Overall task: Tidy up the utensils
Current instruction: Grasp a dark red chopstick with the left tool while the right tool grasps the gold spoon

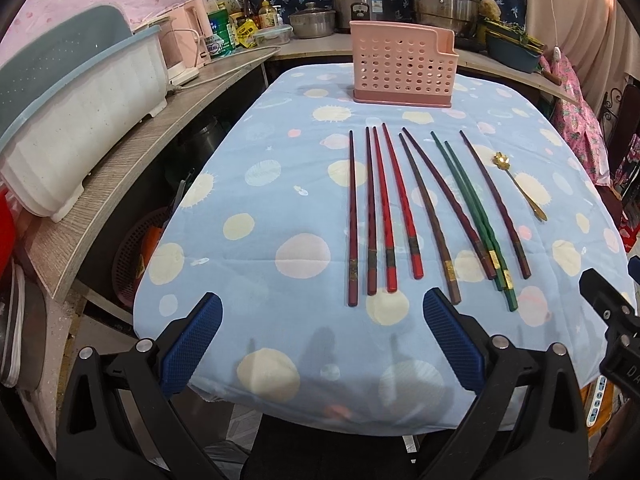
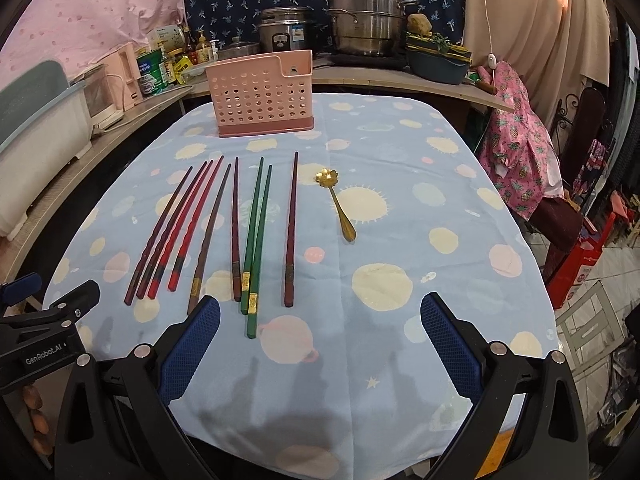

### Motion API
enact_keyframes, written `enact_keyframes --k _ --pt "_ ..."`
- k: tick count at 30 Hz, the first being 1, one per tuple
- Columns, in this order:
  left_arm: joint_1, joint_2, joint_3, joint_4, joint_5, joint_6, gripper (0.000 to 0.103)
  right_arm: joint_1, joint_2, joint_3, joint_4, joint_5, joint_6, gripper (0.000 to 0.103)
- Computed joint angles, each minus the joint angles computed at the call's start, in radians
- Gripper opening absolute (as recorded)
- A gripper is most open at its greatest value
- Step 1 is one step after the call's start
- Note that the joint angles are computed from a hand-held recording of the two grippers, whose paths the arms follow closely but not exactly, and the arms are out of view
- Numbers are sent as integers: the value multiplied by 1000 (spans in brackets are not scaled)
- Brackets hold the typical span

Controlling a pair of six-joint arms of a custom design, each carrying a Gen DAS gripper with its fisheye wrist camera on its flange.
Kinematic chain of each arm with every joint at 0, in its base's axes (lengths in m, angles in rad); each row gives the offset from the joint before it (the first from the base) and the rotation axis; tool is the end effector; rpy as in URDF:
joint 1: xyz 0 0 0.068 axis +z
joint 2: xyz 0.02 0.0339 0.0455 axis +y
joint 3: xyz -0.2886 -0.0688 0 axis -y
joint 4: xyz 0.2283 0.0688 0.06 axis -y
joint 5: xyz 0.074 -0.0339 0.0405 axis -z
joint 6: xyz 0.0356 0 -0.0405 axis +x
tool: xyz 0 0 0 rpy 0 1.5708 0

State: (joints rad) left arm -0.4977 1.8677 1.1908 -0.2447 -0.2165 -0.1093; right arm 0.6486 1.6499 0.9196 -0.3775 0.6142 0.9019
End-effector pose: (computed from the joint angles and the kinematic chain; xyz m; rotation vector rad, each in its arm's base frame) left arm 0.3426 -0.1774 0.2066 0.3866 2.4317 0.0077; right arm 0.2506 0.1642 0.2014 0.4790 2.3476 -0.1470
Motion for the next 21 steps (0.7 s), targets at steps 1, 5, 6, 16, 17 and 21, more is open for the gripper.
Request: enact_keyframes --k 1,5,6,16,17,21 --pt "6 14 12 -4 3 2 96 -15 4 -5 20 -10 -12 96" --pt "35 70 55 3 28 11 96 -72 31 -18 88 -43 -60 96" --pt "39 89 70 7 22 17 96 -88 39 -20 106 -53 -74 96" --pt "67 245 200 -31 31 32 91 -193 121 1 193 -124 -140 91" --pt "68 257 212 -40 32 31 91 -199 128 4 197 -129 -144 91" --pt "76 287 237 -58 40 27 89 -216 149 15 207 -145 -154 88"
